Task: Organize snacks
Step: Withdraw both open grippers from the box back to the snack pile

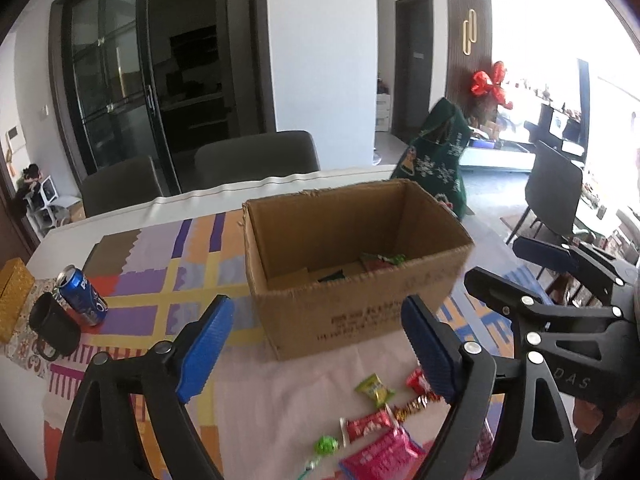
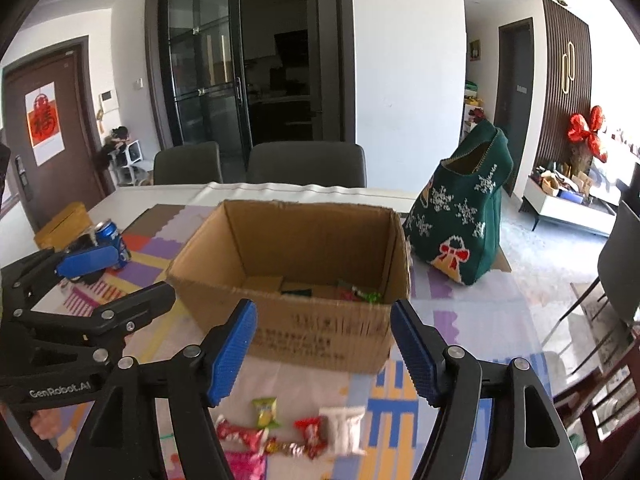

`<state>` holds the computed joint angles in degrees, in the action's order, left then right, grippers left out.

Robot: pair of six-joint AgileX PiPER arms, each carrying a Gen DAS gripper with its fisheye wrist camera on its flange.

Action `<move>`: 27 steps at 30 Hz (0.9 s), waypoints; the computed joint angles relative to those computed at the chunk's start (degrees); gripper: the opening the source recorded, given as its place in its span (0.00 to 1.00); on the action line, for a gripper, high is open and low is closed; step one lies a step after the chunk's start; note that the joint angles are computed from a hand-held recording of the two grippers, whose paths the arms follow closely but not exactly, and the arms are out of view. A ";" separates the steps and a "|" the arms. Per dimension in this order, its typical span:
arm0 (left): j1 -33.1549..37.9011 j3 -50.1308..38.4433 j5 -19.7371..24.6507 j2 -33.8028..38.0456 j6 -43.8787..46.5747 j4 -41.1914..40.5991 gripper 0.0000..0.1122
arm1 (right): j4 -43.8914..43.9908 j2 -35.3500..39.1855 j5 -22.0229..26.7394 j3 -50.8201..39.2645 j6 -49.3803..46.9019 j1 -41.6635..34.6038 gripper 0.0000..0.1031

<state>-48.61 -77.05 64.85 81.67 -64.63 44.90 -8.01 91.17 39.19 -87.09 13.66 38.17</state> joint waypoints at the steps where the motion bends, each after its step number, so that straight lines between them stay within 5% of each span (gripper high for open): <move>1: -1.02 0.72 0.49 -0.54 -0.68 0.22 0.78 | -0.03 -0.77 -0.03 0.87 0.19 0.17 0.68; 12: -11.59 8.70 3.62 -4.29 -7.32 2.97 0.80 | -5.86 -9.15 1.72 11.45 7.93 4.12 0.68; 27: -15.46 17.20 -1.81 -3.34 -11.13 -3.99 0.80 | -6.14 -13.68 1.42 25.13 12.39 5.83 0.68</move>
<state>-64.07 -59.85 63.04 78.32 -75.76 40.91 -14.15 77.50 40.61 -61.96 26.06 44.01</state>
